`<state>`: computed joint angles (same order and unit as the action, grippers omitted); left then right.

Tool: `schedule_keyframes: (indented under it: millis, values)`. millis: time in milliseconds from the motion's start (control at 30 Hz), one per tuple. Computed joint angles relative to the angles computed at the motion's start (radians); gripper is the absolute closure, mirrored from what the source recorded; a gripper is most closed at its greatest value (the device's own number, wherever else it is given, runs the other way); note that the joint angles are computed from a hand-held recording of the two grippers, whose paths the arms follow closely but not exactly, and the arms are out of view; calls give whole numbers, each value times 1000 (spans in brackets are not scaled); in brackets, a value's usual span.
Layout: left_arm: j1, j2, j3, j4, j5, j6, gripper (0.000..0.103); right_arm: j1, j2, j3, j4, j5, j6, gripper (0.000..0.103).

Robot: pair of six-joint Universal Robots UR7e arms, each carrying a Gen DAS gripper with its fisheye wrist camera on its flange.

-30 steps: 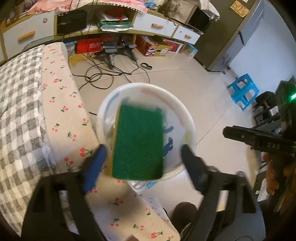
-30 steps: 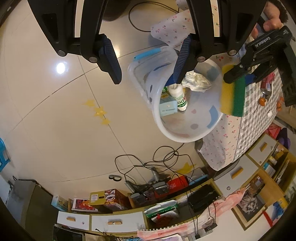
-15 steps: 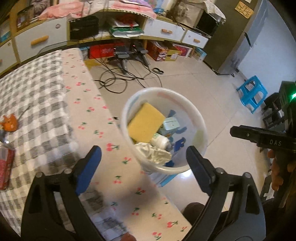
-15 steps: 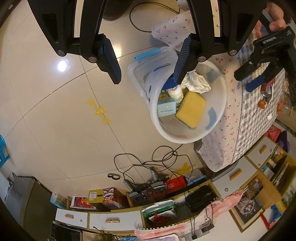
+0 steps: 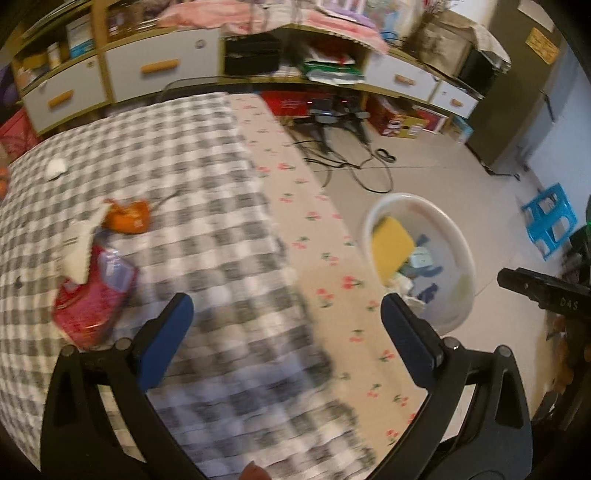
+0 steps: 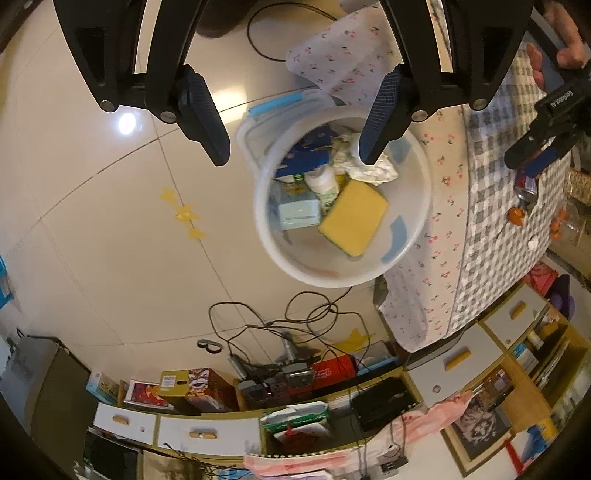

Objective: Collect trash
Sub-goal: 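Move both tools back over the remaining trash on the table, then grasp the folded white paper beside the red can with the left tool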

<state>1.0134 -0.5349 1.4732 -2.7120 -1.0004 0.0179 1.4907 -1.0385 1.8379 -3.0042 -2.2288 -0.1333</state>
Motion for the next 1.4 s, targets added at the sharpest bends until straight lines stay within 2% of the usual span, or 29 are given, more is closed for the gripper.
schedule_keyframes:
  millis: [367, 700, 833, 1033, 1200, 1267, 1333, 1400]
  values:
    - [57, -49, -61, 164, 53, -151, 2, 59, 104, -98, 43, 6, -6, 29]
    - [110, -55, -143, 232, 68, -246, 3, 81, 185, -195, 99, 19, 7, 29]
    - [142, -48, -191, 287, 40, -292, 9, 83, 206, -224, 116, 17, 7, 29]
    - [171, -44, -227, 320, 19, -316, 10, 76, 221, -249, 136, 12, 16, 29]
    - [186, -49, -223, 302, -23, -329, 11, 72, 226, -259, 143, 12, 22, 29]
    - [192, -50, -220, 285, -37, -324, 19, 71, 227, -260, 147, 13, 26, 29]
    - [202, -54, -219, 268, -86, -328, 30, 72, 226, -258, 147, 15, 25, 29]
    - [208, -62, -207, 245, -118, -323, 36, 73, 224, -254, 143, 15, 20, 29]
